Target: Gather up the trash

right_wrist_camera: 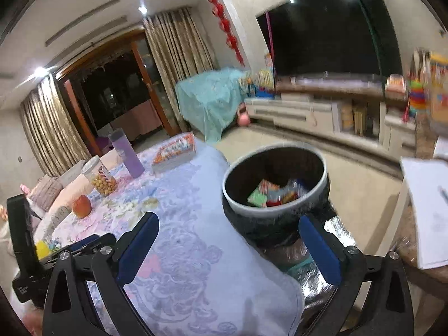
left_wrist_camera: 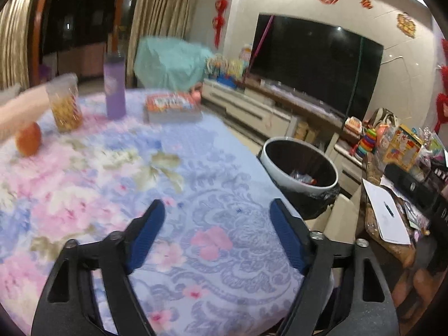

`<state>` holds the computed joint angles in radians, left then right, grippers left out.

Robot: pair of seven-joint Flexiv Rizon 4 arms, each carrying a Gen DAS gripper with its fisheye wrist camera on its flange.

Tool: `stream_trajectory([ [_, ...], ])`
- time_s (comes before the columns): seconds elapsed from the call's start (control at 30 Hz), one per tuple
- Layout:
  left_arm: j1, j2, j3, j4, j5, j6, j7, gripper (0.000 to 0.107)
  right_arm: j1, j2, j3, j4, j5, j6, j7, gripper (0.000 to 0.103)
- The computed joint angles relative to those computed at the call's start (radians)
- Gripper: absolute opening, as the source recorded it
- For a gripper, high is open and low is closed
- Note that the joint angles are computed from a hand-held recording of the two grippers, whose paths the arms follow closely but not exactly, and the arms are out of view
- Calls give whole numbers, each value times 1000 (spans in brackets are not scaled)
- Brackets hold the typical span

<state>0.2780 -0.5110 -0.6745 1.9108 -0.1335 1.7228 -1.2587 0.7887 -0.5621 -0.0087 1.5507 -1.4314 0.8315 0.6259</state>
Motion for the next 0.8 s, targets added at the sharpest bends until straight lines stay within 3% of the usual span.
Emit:
stream_trajectory([
  [0.07,-23,22,45,43,24,109,-28,103,58,9,-13,-9,-28,-128,-4,103],
  [0.17,-117,37,179,71,44,220,-73,103,109,-14,-10,-38,-43,-269,-40,103],
  [0.4,-176,18,289,86,109,298,-170,103,128,-76,-9,-64,-30,-286,-50,103],
  [0.7,-350,25,508,110,114,385,-220,103,163,-86,-13,-45,-51,-318,-28,103],
  [0.8,-362,36,524,119,118,393,-230,103,166,-83,-12,-36,-63,-324,-9,103],
])
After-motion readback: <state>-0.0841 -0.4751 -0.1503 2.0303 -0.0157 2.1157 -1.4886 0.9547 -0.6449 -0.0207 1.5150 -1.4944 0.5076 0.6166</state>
